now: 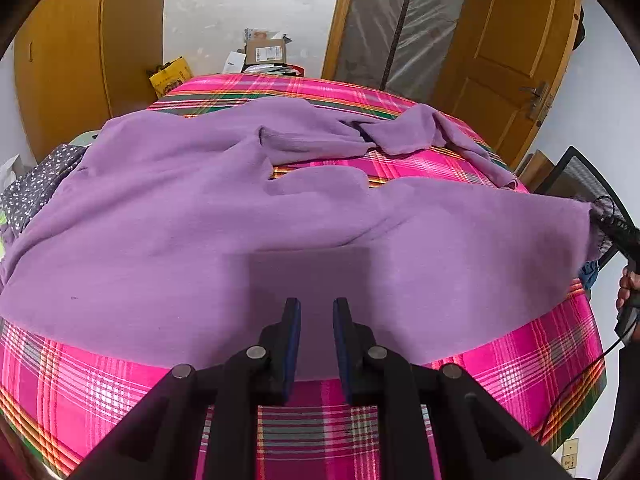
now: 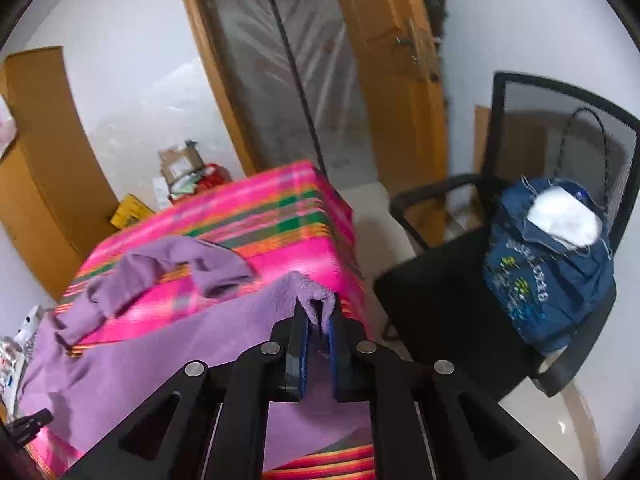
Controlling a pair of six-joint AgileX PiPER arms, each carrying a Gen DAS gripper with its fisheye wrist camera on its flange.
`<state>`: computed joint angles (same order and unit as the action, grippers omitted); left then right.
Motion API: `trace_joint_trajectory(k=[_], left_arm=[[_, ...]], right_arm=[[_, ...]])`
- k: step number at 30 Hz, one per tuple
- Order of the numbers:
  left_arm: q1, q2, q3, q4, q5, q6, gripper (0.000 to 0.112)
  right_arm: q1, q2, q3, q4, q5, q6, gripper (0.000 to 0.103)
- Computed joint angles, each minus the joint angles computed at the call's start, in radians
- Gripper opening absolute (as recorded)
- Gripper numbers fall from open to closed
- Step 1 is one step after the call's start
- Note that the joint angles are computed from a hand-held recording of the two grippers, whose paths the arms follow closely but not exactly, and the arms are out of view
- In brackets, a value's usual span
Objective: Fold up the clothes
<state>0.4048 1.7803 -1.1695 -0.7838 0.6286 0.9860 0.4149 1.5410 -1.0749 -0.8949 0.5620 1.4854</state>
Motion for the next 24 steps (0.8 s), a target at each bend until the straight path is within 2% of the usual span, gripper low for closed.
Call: trace_joint_trajectory(k=[3, 6, 9, 13, 17, 19, 22, 24], left_arm=[[-0.008, -0.007, 0.005, 0.002, -0.004, -0.002, 0.017], [-0.020, -0.012, 0.011, 0.000, -0.006, 0.004, 0.017], [-0.030, -0.019, 0.021, -0.018, 0.001, 0.035, 0.017], [-0.033, -0.037, 0.052, -0.062, 0.016, 0.113, 0.017], [-0.012, -0.058, 0.090, -0.086, 0.048, 0.166, 0.017], [0.012, -0.073, 0.111, -0.105, 0.069, 0.198, 0.017], [0.056, -0.099, 0.146, -0.133, 0.073, 0.253, 0.017], [0.086, -0.099, 0.153, -0.136, 0.084, 0.262, 0.017]], right_arm=[[-0.002, -0.023, 0.040, -0.006, 0.066, 0.033, 0.033], [0.032, -0.092, 0.121, -0.033, 0.064, 0.113, 0.037], [0.122, -0.144, 0.188, -0.060, 0.044, 0.171, 0.037], [0.257, -0.108, 0.212, -0.082, -0.066, 0.202, 0.038], [0.347, 0.007, 0.149, 0.024, -0.202, 0.062, 0.038], [0.371, 0.054, 0.115, 0.129, -0.261, -0.051, 0.038], [0.409, 0.099, 0.073, 0.226, -0.264, -0.159, 0.038], [0.418, 0.103, 0.080, 0.246, -0.276, -0.158, 0.039]])
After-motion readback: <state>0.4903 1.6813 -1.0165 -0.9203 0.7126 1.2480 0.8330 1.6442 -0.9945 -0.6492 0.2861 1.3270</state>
